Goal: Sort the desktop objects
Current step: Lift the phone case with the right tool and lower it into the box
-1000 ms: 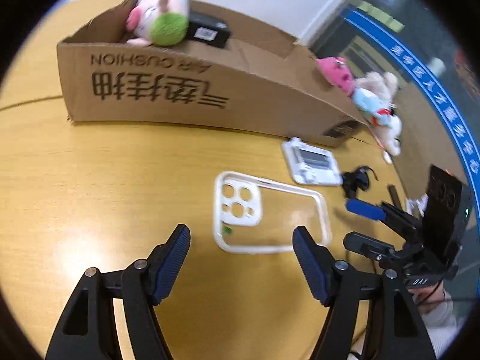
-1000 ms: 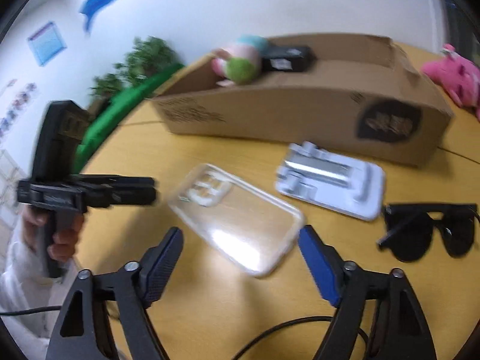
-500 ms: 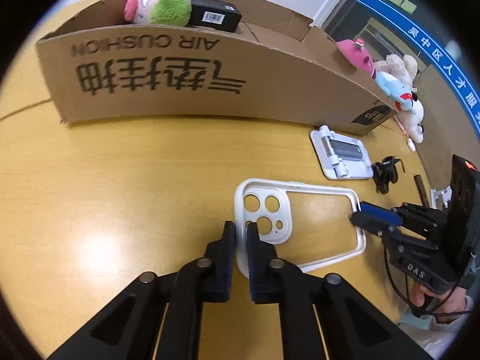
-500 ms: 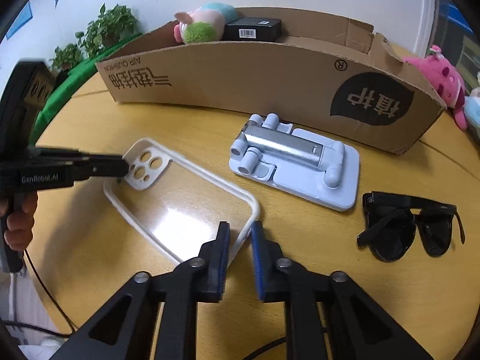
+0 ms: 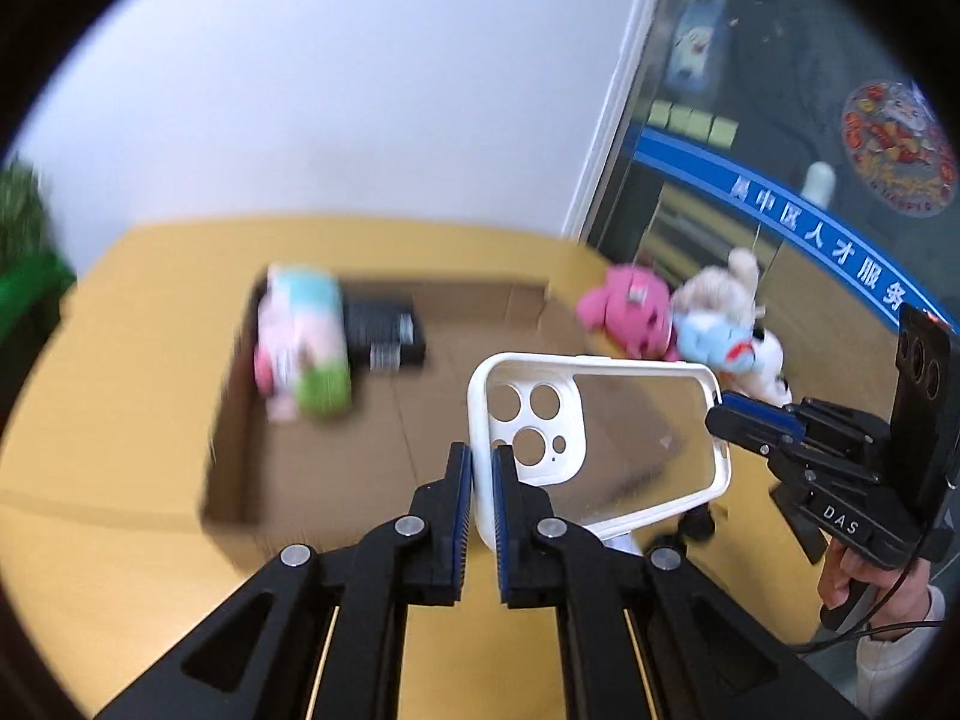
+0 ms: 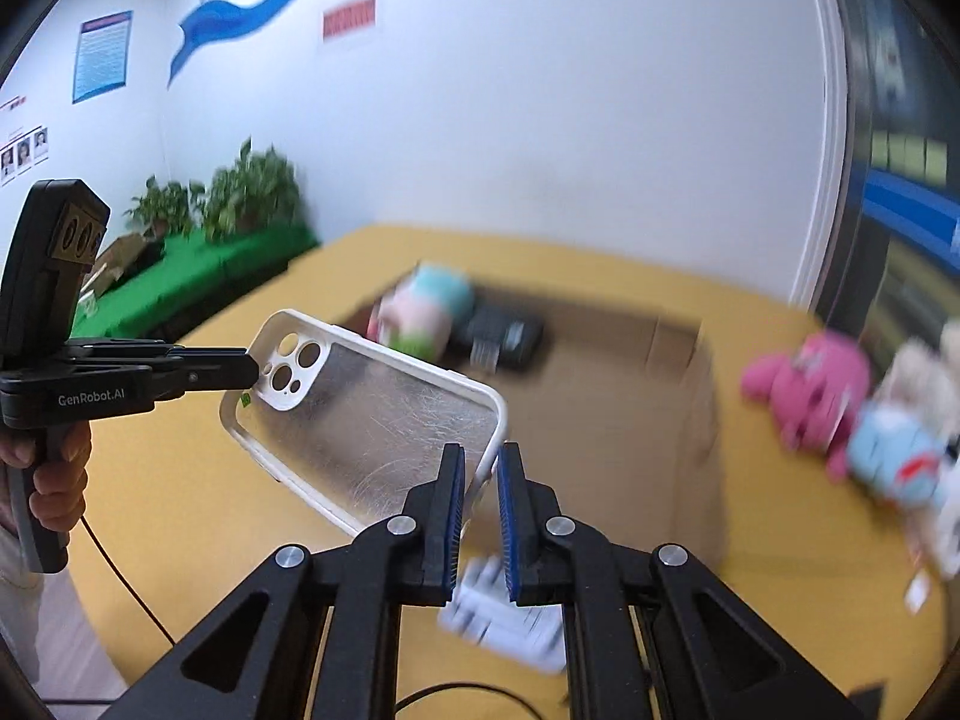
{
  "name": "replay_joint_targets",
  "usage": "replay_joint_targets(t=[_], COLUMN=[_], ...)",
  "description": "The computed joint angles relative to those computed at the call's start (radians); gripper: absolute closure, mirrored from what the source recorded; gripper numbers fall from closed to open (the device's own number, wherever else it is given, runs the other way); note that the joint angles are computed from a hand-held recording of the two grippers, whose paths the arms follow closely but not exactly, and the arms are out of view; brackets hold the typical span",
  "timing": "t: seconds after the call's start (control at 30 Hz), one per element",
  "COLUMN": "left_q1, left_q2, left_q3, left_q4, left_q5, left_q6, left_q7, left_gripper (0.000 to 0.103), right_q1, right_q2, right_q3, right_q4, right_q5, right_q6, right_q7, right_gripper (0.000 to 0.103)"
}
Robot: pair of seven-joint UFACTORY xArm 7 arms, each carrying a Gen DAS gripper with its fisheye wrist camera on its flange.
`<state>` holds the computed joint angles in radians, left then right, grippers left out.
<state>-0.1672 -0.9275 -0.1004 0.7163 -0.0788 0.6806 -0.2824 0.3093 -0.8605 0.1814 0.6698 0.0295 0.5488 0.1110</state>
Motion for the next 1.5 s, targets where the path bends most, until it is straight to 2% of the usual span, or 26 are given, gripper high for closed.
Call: replay_joint_targets(t=[0.13, 0.27, 0.4, 0.47, 0.53, 0.73, 0.8, 0.97, 1.03, 1.1, 1.2, 1.27, 1.3, 1.33, 1.37, 1.4, 1.43, 1.47, 1.5], left_q1=[0.029, 0.072, 0.104, 0.130, 0.151, 0.195, 0.197, 0.196, 0.185, 0.175, 0.172, 0.177, 0.178, 0.185, 0.197, 0.209, 0.215, 0.219, 0.223], left_q2=[0.095, 0.180, 0.250, 0.290, 0.343, 0.502, 0.554, 0.686, 0.725, 0.743, 0.702, 0.631, 0.583, 0.522, 0.458, 0.376, 0.299, 0.247, 0.186], left_q3=[0.024, 0.041, 0.064, 0.068, 0.081, 0.085, 0.086, 0.046, 0.043, 0.048, 0.067, 0.069, 0.070, 0.058, 0.036, 0.010, -0.008, -0.024, -0.040], left_q4=[0.117, 0.197, 0.227, 0.231, 0.243, 0.278, 0.302, 0.411, 0.444, 0.454, 0.424, 0.388, 0.362, 0.331, 0.299, 0.255, 0.214, 0.187, 0.154], left_q5=[0.037, 0.061, 0.067, 0.082, 0.084, 0.132, 0.144, 0.252, 0.279, 0.290, 0.263, 0.266, 0.261, 0.280, 0.313, 0.344, 0.357, 0.360, 0.365], left_q6=[-0.024, -0.013, 0.011, 0.031, 0.067, 0.205, 0.262, 0.451, 0.515, 0.544, 0.514, 0.481, 0.451, 0.421, 0.389, 0.338, 0.282, 0.238, 0.183], left_q7=[0.048, 0.071, 0.089, 0.089, 0.086, 0.091, 0.104, 0.065, 0.053, 0.045, 0.025, -0.007, -0.018, -0.051, -0.098, -0.153, -0.197, -0.228, -0.261], left_gripper=[0.097, 0.097, 0.097, 0.097, 0.097, 0.097, 0.097, 0.097, 0.097, 0.096, 0.095, 0.093, 0.090, 0.078, 0.063, 0.055, 0.037, 0.025, 0.023], right_q1=[-0.020, -0.006, 0.030, 0.055, 0.056, 0.015, 0.001, -0.013, -0.011, -0.008, -0.009, 0.016, 0.029, 0.038, 0.040, 0.040, 0.041, 0.041, 0.036], right_q2=[0.146, 0.291, 0.461, 0.554, 0.655, 0.958, 1.045, 1.209, 1.251, 1.278, 1.277, 1.229, 1.185, 1.124, 1.039, 0.959, 0.868, 0.768, 0.675], right_q3=[-0.011, -0.028, -0.061, -0.085, -0.086, -0.048, -0.036, -0.015, -0.011, -0.006, -0.002, -0.019, -0.024, -0.024, -0.020, -0.015, -0.012, -0.009, -0.001], right_q4=[0.147, 0.282, 0.415, 0.481, 0.544, 0.765, 0.829, 0.981, 1.024, 1.041, 1.008, 0.951, 0.903, 0.841, 0.755, 0.674, 0.583, 0.483, 0.392], right_q5=[-0.013, -0.006, 0.048, 0.108, 0.150, 0.246, 0.255, 0.245, 0.239, 0.243, 0.258, 0.197, 0.157, 0.123, 0.107, 0.107, 0.102, 0.082, 0.047], right_q6=[-0.055, -0.068, -0.040, -0.008, 0.028, 0.236, 0.307, 0.483, 0.530, 0.559, 0.517, 0.461, 0.420, 0.366, 0.289, 0.210, 0.120, 0.016, -0.077], right_q7=[-0.026, -0.074, -0.147, -0.203, -0.247, -0.320, -0.310, -0.285, -0.270, -0.252, -0.241, -0.207, -0.203, -0.206, -0.217, -0.225, -0.221, -0.196, -0.149], right_gripper=[0.093, 0.093, 0.093, 0.093, 0.093, 0.093, 0.093, 0.093, 0.094, 0.094, 0.092, 0.089, 0.082, 0.066, 0.056, 0.035, 0.016, 0.010, 0.002])
